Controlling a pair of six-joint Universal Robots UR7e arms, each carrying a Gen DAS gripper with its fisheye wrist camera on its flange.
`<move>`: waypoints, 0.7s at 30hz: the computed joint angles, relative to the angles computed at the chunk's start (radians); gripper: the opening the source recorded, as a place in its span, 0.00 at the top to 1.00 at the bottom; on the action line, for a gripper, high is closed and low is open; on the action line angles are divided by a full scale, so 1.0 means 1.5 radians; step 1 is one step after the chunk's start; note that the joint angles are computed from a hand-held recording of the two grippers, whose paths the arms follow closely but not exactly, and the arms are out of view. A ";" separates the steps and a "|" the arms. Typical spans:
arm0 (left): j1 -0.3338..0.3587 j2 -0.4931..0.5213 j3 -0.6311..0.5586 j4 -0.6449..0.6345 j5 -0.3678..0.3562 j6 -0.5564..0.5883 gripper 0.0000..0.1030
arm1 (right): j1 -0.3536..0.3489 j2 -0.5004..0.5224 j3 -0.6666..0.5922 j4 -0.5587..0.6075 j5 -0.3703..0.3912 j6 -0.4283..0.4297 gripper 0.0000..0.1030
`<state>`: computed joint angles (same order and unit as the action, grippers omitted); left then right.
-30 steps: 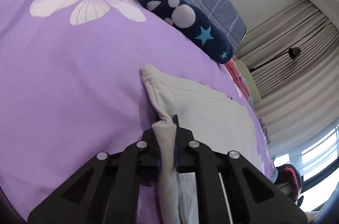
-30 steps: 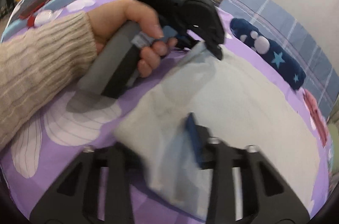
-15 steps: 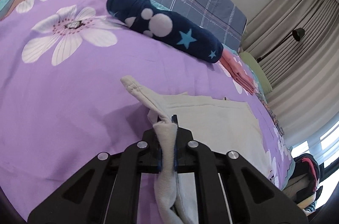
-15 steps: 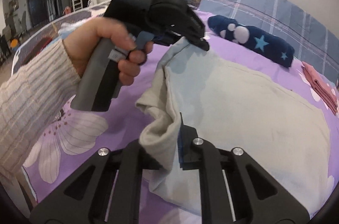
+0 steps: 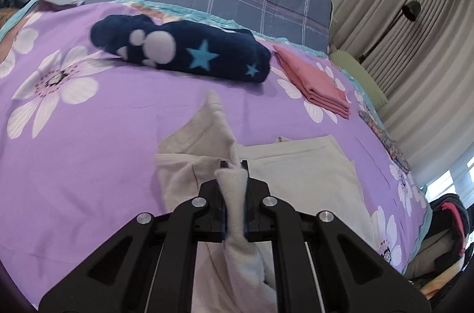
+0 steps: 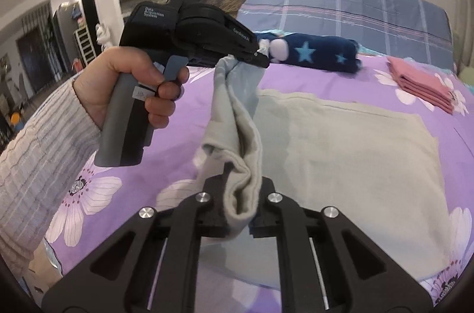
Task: Fold small clothes
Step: 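Grasp the folded shirt edges with both tools and lift it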
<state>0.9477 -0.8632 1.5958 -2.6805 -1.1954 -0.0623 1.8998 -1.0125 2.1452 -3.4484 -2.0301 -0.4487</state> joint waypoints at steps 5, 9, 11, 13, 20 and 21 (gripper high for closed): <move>-0.030 0.045 -0.024 0.000 0.024 -0.018 0.93 | -0.041 -0.060 0.049 -0.019 0.040 0.027 0.93; -0.048 0.082 -0.048 0.012 0.033 -0.034 0.94 | -0.076 -0.104 0.076 -0.007 0.065 0.039 0.93; -0.058 0.103 -0.064 0.020 0.034 -0.039 0.94 | -0.097 -0.131 0.089 0.005 0.084 0.047 0.93; -0.066 0.120 -0.076 0.025 0.033 -0.042 0.94 | -0.117 -0.159 0.104 0.011 0.100 0.055 0.93; -0.094 0.188 -0.142 0.067 0.032 -0.044 0.94 | -0.181 -0.238 0.144 0.017 0.145 0.073 0.94; -0.098 0.198 -0.153 0.074 0.030 -0.042 0.94 | -0.192 -0.249 0.150 0.017 0.151 0.074 0.94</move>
